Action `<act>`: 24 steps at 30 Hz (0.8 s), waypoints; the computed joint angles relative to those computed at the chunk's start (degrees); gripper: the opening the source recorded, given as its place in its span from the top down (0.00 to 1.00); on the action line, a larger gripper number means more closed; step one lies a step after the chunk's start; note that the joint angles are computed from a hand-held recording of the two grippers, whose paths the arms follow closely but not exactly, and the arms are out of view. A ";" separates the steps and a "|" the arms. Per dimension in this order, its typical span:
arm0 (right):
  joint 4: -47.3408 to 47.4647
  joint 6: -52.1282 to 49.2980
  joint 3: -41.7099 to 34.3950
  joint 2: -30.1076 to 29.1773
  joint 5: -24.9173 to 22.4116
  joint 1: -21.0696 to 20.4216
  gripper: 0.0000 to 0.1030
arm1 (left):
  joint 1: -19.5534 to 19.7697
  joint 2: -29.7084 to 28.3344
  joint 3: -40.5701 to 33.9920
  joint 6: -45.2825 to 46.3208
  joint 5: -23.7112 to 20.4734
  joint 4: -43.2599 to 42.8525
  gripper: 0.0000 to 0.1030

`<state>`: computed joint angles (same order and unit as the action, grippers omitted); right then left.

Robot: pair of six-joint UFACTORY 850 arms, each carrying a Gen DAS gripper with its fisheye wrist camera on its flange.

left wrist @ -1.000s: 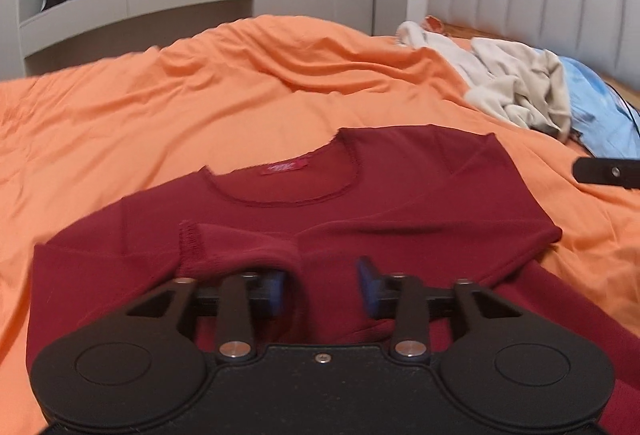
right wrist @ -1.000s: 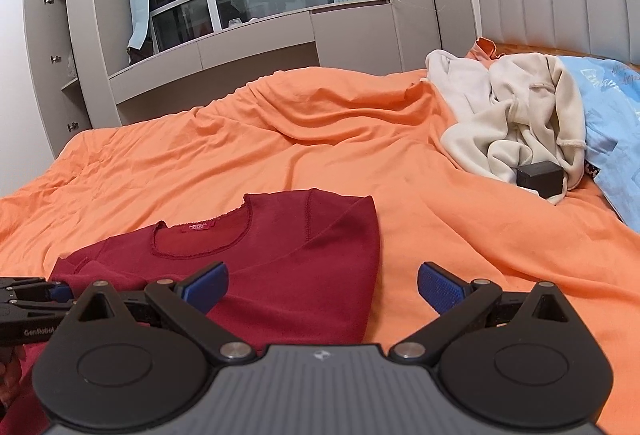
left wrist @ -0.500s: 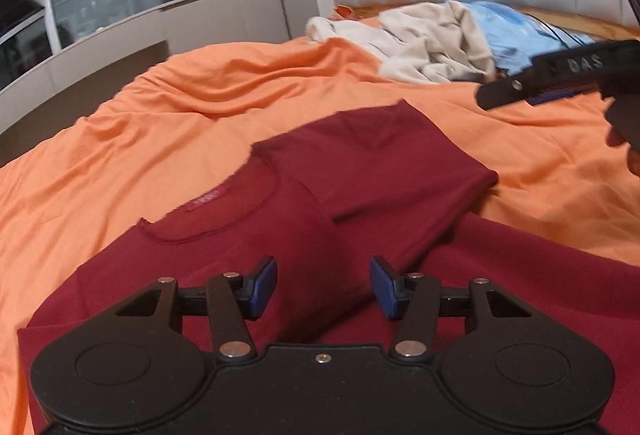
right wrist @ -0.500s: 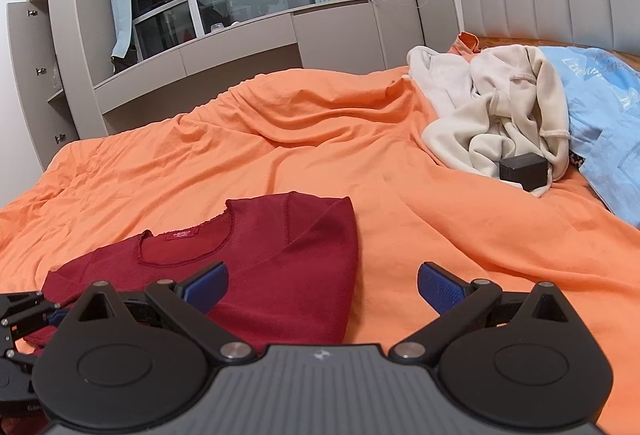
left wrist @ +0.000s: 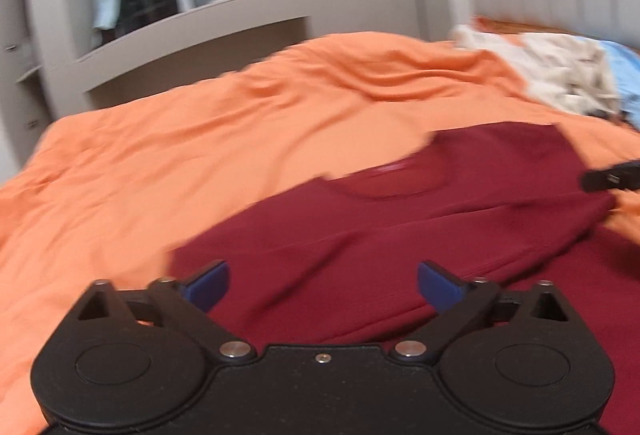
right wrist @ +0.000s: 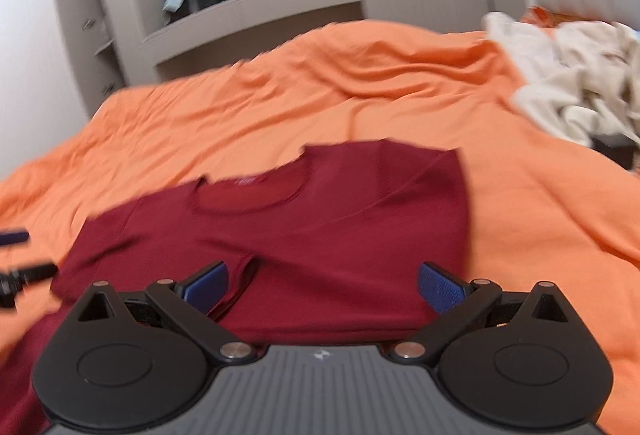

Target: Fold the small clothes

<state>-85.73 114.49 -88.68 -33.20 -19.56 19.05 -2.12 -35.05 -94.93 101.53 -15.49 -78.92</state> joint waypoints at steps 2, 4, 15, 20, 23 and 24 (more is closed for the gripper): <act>3.77 -7.02 -1.85 -1.28 0.04 0.76 0.00 | 1.67 -0.25 -0.50 -5.50 1.17 4.66 0.01; 7.95 -14.17 -3.98 -2.63 -0.45 1.68 0.00 | 3.45 -0.78 -1.38 -16.66 1.49 13.90 0.01; 29.07 -32.55 -14.21 -9.03 7.83 1.68 0.35 | 6.92 -6.69 -9.25 -64.74 -6.50 56.22 0.01; 39.64 -41.59 -15.57 -10.77 7.13 1.40 0.40 | 5.02 -6.04 -6.92 -62.72 -1.22 60.90 0.04; 37.06 -37.76 -14.77 -10.69 7.95 1.26 0.42 | 4.49 -6.90 -8.19 -69.35 0.17 66.45 0.10; 33.18 -33.61 -14.32 -10.58 8.04 1.38 0.43 | 4.43 -7.40 -9.00 -72.95 -0.01 69.13 0.14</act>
